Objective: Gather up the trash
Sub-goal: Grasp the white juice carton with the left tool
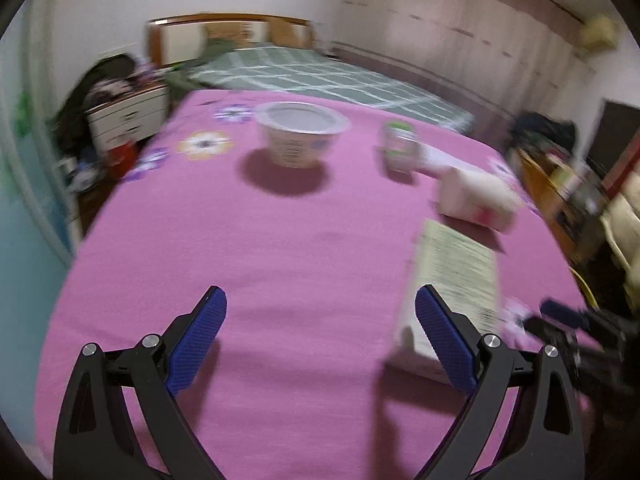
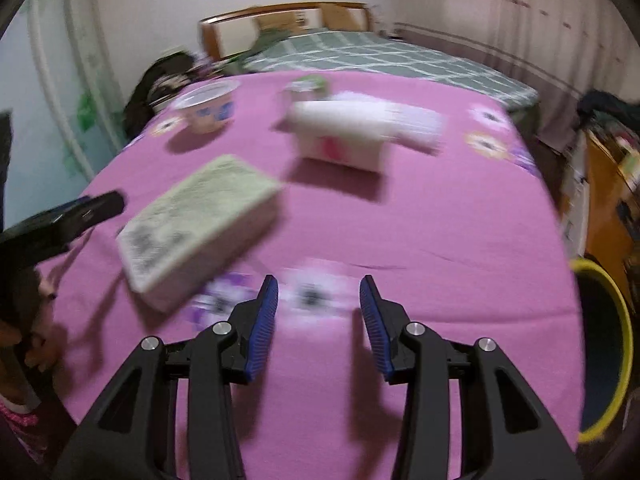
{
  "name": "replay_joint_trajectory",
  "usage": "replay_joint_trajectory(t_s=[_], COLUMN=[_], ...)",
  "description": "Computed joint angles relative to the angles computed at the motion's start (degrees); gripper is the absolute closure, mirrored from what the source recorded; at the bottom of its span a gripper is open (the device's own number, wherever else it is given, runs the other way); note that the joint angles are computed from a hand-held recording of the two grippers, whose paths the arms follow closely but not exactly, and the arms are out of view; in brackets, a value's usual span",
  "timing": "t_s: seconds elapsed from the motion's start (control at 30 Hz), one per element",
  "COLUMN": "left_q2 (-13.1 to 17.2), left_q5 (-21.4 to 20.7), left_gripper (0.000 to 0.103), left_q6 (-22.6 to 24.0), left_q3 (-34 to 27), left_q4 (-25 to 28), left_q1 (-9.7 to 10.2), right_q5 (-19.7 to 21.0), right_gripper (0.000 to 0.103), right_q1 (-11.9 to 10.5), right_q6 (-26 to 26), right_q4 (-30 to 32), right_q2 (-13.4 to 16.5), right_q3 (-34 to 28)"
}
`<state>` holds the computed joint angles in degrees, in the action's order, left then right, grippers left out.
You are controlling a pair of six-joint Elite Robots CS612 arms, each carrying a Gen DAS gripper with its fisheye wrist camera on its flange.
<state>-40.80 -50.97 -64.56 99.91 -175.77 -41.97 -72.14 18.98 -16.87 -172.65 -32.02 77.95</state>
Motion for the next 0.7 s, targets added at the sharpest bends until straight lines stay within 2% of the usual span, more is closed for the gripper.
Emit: replay_joint_trajectory(t_s=[0.07, 0.17, 0.23, 0.3, 0.53, 0.7], left_q2=[0.87, 1.81, 2.27, 2.77, 4.04, 4.87], left_q5=[-2.90, -6.57, -8.32, -8.93, -11.43, -13.46], left_gripper=[0.009, 0.007, 0.006, 0.006, 0.006, 0.006], left_q6=[5.18, 9.76, 11.22, 13.19, 14.31, 15.27], left_q3=[-1.82, -4.19, -5.82, -7.95, -12.29, -13.87], left_q4=[-1.98, -3.51, -2.40, 0.95, 9.58, 12.07], left_q1=[0.24, 0.66, 0.95, 1.20, 2.50, 3.25], right_q5=[-1.16, -1.90, -1.49, -0.78, -0.39, -0.44], right_gripper=[0.062, 0.062, 0.062, 0.061, 0.057, 0.056], right_q1=[-1.11, -2.46, -3.13, -3.57, -3.69, -3.70], right_q6=[2.55, 5.55, 6.76, 7.43, 6.86, 6.75], right_q4=[-0.37, -0.39, -0.41, -0.87, -1.82, -2.25], right_q2=[-0.01, 0.11, 0.25, 0.26, 0.40, 0.46], right_q3=[0.14, 0.27, 0.28, 0.48, 0.74, 0.82])
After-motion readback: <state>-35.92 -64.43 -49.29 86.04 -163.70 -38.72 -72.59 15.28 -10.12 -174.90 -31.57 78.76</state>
